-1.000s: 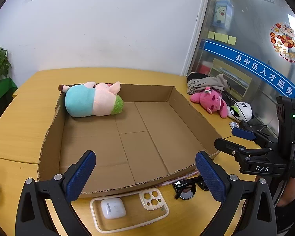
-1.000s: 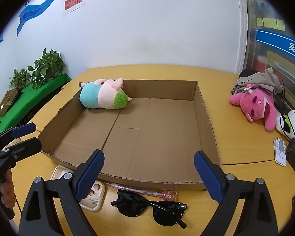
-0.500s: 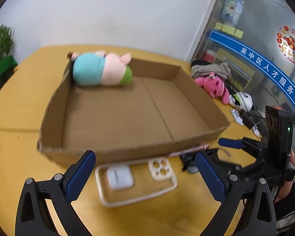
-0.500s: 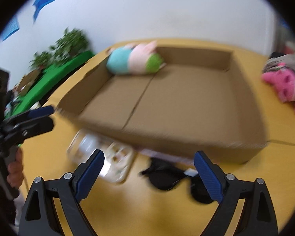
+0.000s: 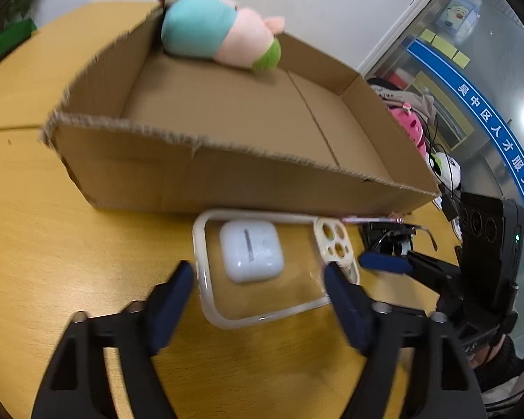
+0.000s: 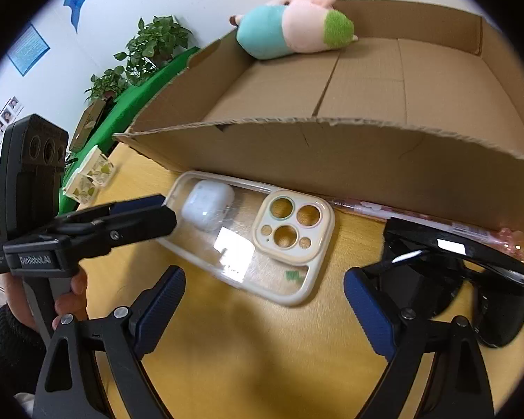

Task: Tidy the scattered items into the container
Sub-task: 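Move both grippers down toward the clear phone case beside the box, then close the left gripper on the phone case rim while the right gripper closes on it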

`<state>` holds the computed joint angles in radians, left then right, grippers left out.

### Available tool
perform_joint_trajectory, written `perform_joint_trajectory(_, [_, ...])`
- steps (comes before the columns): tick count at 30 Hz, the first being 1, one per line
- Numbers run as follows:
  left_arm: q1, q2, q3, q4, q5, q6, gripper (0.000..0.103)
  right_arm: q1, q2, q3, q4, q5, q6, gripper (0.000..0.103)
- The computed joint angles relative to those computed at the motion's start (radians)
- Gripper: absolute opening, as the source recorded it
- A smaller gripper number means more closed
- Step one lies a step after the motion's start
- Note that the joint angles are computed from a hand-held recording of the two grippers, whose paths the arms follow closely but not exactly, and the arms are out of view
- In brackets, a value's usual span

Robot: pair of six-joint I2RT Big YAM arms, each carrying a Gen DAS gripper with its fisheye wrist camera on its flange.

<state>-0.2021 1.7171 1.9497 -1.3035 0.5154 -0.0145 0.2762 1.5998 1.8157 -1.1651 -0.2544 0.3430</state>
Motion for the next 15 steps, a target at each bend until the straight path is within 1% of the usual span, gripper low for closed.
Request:
perform_joint_trajectory(2, [0.001, 0.012, 0.008, -0.021, 0.002, 0.012, 0.053, -0.001, 0.004, -0.001, 0.023, -0.016, 0.005, 0.092])
perform_joint_trajectory(5, [0.003, 0.014, 0.014, -0.034, -0.019, 0.037, 0.047, -0.006, 0.001, -0.015, 0.064, -0.03, 0.015, 0.091])
perform_joint_trajectory(7, [0.011, 0.006, 0.009, -0.038, -0.001, 0.052, 0.043, -0.014, -0.008, -0.032, 0.082, -0.042, 0.018, 0.086])
perform_joint_trajectory(8, [0.015, -0.002, 0.0, -0.035, 0.015, 0.062, 0.039, -0.018, -0.02, -0.048, 0.095, -0.041, 0.018, 0.08])
perform_joint_trajectory(9, [0.02, -0.01, -0.007, -0.032, 0.03, 0.076, 0.035, -0.021, -0.036, -0.07, 0.114, -0.043, 0.016, 0.078])
perform_joint_trajectory(10, [0.022, -0.024, -0.02, -0.027, 0.041, 0.098, 0.034, -0.025, -0.055, -0.095, 0.138, -0.05, 0.013, 0.078])
perform_joint_trajectory(13, [0.017, -0.087, -0.085, -0.004, 0.056, 0.206, 0.03, -0.027, -0.124, -0.172, 0.202, -0.062, -0.015, 0.078])
perform_joint_trajectory(15, [0.015, -0.111, -0.119, -0.02, 0.076, 0.285, 0.03, -0.029, -0.162, -0.213, 0.22, -0.071, -0.038, 0.078])
